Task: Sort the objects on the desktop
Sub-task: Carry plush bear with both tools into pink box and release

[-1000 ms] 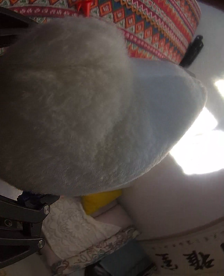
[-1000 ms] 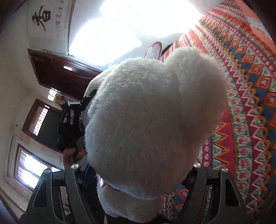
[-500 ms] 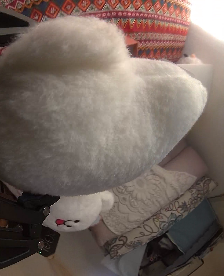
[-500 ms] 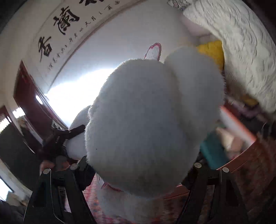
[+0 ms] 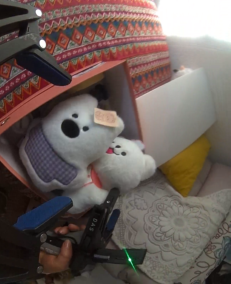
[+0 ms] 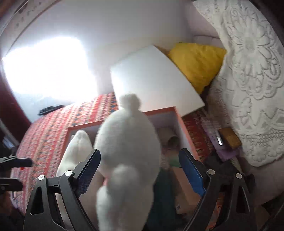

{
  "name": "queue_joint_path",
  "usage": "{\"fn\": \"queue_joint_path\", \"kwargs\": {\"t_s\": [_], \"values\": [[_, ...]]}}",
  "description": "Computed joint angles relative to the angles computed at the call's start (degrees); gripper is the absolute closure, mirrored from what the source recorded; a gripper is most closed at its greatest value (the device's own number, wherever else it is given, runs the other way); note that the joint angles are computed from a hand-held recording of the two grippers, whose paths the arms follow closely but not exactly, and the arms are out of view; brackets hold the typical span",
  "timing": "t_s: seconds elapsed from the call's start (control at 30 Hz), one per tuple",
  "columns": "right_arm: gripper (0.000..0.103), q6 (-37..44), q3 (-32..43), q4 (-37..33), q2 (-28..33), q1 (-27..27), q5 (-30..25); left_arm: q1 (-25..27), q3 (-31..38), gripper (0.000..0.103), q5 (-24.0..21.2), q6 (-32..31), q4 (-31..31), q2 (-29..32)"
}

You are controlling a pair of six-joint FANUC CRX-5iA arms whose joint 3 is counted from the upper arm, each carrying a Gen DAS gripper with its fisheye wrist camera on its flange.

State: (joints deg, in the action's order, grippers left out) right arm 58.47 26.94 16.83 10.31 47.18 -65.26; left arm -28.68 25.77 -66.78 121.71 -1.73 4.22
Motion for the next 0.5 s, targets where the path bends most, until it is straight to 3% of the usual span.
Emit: {"fn": "queue_joint_path", "kwargs": {"t_s": [0.2, 0.3, 0.43, 0.5], "values": [[0.010, -10.67, -10.15, 12.27, -6.41, 6.44, -0.97, -10.51, 9.16, 0.001, -15.91, 1.74, -21.04, 0.56], [0.009, -14.51, -15.76, 16.38, -12.21, 9.77, -0.29, -16.88, 6.73, 0.001, -17.56, 5.21, -30.20, -2.91], [0.006, -23.13, -22.89, 21.55, -20.72, 16.31, -0.75, -22.66, 2.29, 0.001, -17.13, 11.17, -33.84, -8.39], [0.004, -29.85, -26.95, 25.24, -24.81, 20.72, -1.97, -26.89, 1.22, 0.001, -19.02, 14.22, -37.43, -10.06]]}}
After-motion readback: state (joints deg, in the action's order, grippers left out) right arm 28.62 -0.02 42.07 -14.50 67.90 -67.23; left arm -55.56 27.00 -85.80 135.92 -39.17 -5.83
